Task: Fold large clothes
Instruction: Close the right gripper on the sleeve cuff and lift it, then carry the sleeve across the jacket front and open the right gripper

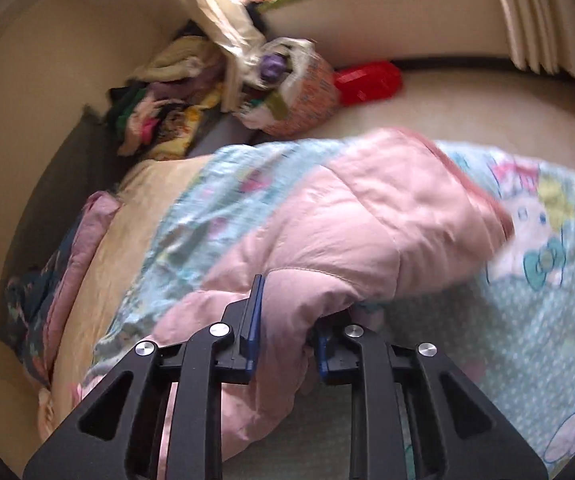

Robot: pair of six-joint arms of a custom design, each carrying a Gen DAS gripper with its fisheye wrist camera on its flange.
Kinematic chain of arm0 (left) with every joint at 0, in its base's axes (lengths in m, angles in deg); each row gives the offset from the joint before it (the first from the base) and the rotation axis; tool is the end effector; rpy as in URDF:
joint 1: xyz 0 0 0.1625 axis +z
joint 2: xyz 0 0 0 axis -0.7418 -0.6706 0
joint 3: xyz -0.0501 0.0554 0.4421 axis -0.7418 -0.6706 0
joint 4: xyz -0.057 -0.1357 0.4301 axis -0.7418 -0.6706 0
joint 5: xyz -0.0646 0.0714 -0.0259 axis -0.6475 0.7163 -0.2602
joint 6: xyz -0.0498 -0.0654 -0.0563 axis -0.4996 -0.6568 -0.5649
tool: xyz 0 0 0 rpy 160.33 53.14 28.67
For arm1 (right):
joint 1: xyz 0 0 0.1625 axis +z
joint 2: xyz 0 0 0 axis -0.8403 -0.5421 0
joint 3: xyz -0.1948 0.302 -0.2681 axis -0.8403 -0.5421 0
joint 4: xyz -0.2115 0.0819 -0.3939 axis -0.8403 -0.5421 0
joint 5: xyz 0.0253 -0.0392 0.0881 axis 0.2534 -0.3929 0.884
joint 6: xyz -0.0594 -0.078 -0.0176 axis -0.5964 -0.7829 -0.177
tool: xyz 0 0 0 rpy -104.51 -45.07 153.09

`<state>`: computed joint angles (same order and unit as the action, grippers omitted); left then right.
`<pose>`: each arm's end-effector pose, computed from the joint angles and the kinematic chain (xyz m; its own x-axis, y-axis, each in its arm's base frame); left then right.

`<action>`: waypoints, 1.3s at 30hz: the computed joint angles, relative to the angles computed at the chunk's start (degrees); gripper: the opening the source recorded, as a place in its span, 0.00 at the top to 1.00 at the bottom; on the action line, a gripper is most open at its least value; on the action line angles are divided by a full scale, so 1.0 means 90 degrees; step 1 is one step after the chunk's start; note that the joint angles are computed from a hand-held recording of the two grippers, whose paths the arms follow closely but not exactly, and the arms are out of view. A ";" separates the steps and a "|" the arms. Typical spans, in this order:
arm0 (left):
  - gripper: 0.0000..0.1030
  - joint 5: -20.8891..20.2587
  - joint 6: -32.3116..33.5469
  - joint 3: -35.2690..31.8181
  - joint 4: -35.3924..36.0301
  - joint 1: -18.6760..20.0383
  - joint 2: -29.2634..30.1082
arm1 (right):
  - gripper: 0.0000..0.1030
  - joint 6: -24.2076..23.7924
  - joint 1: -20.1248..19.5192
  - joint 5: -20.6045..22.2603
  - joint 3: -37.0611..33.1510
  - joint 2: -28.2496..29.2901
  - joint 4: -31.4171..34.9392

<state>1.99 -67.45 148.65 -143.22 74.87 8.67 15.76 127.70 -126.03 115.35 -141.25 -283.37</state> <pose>-0.2798 -0.3850 0.1185 -0.7044 -0.1622 -0.6910 0.3477 0.7698 -0.5352 -0.0142 -0.3688 0.3767 -0.8496 0.5028 0.1592 0.0679 0.4037 -0.9124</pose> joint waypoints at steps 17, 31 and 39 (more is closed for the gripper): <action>0.08 0.0172 -0.0691 0.0431 0.0915 -0.0400 -0.1785 | 0.84 -0.1435 0.3484 -0.1241 -0.0561 0.1286 -0.0496; 0.08 0.0285 -0.0636 0.0728 0.1523 -0.0627 -0.3101 | 0.84 -0.1723 0.5011 -0.1977 -0.1052 0.2923 -0.1145; 0.08 0.0381 -0.0795 0.0812 0.1994 -0.0680 -0.3531 | 0.84 -0.2043 0.5537 -0.2059 -0.1343 0.3858 -0.1341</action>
<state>5.42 -74.60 155.96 -125.27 68.75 -23.11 -2.62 177.53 -144.57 103.26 -106.53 -295.44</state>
